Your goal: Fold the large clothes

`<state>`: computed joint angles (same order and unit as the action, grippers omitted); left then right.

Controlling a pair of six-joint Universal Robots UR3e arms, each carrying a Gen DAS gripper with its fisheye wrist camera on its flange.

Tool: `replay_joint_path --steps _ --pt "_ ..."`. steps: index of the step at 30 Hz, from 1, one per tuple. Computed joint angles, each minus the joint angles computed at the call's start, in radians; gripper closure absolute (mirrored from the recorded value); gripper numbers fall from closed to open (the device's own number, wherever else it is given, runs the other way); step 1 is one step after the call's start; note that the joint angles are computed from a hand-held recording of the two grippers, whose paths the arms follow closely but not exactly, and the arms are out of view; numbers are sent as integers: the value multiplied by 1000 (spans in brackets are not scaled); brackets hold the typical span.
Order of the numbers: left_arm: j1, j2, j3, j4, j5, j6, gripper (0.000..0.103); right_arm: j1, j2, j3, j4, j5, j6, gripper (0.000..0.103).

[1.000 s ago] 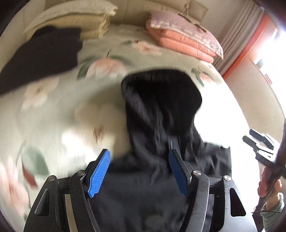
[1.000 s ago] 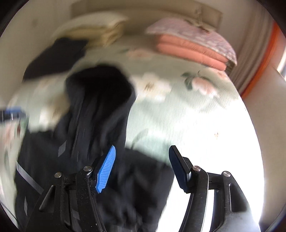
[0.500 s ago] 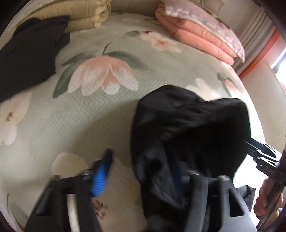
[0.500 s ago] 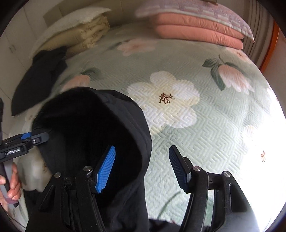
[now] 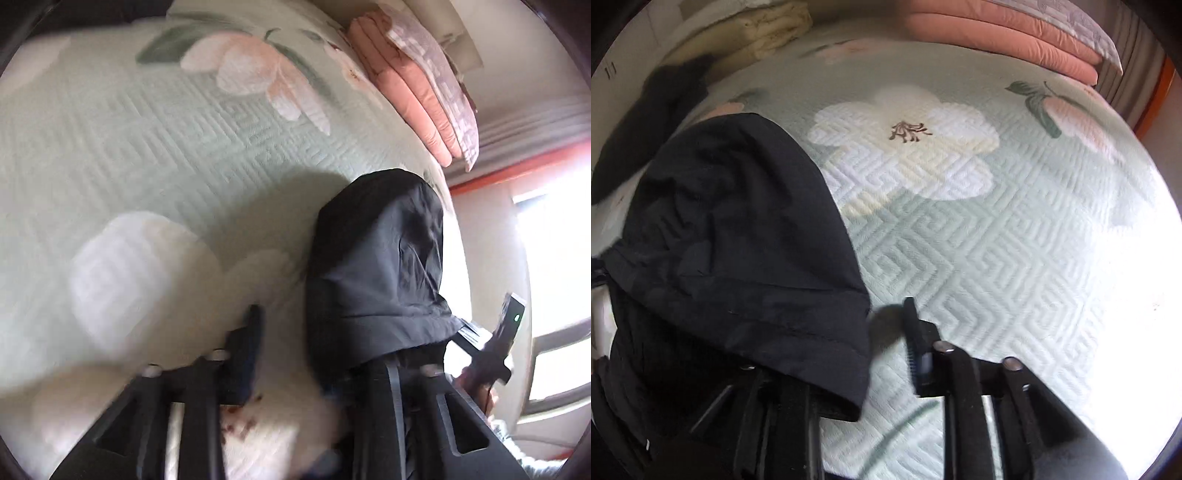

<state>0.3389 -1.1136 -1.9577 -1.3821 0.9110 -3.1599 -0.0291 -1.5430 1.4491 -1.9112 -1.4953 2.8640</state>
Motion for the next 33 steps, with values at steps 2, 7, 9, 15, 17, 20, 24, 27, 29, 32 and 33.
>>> replay_joint_path --steps 2,7,9,15,17,20,24,27,29,32,33 --pt "-29 15 71 -87 83 53 40 -36 -53 -15 78 41 -76 51" --pt "-172 -4 328 -290 272 142 38 -80 -131 -145 279 123 -211 42" --pt "-229 -23 403 -314 340 143 37 -72 -131 -195 325 134 -233 41" --pt "-280 -64 432 -300 421 100 32 -51 -105 -166 311 49 -232 26" --pt "-253 -49 396 -287 370 98 32 -84 -99 -136 312 83 -235 27" --pt "-242 -12 369 -308 336 112 32 -165 -124 -151 429 219 -261 27" --pt "-42 92 307 -492 59 189 32 -282 -127 -215 589 421 -266 26" --pt "-60 91 357 -448 108 136 32 -205 -122 -239 484 336 -242 26" --pt "-33 102 434 -459 114 144 32 -189 -110 -310 496 347 -238 26" --pt "-20 81 561 -416 71 111 30 -112 -33 -442 456 339 -198 26" --pt "-76 47 584 -324 73 55 28 -61 9 -490 424 305 -164 26"
